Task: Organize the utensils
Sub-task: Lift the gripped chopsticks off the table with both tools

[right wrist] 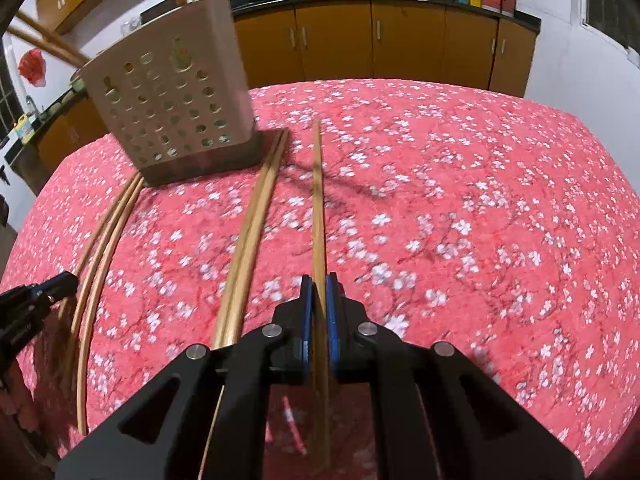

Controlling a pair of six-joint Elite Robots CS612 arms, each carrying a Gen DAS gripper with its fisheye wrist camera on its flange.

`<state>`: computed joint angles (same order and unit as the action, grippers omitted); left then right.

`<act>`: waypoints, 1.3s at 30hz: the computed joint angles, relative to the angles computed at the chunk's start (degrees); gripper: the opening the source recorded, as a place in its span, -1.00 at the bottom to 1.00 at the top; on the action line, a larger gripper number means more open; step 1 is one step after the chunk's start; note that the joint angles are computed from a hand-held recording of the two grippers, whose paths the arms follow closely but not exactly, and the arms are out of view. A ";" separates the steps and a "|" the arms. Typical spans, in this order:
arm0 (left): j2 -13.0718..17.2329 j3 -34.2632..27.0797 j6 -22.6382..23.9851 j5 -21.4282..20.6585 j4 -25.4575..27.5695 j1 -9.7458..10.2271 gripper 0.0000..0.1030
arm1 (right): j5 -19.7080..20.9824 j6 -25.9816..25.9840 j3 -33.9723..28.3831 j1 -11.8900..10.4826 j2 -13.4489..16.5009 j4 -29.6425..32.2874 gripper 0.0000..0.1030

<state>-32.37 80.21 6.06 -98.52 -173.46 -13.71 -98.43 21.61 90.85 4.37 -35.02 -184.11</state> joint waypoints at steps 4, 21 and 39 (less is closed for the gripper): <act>1.21 -2.69 -3.04 0.97 0.99 1.10 -0.84 | -1.43 0.87 -0.43 -0.61 0.25 -0.09 -0.85; 1.94 -3.05 -4.89 -1.82 -1.49 2.60 -0.81 | -1.83 1.37 -0.57 -1.11 1.00 -2.34 -0.84; 1.89 -2.86 -5.19 -1.82 -1.66 2.52 -0.81 | -2.04 1.10 -0.47 -1.10 0.88 -2.19 -0.83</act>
<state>-30.48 77.35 0.88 -100.34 -175.12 -11.19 -100.47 22.71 90.38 3.27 -34.14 -186.30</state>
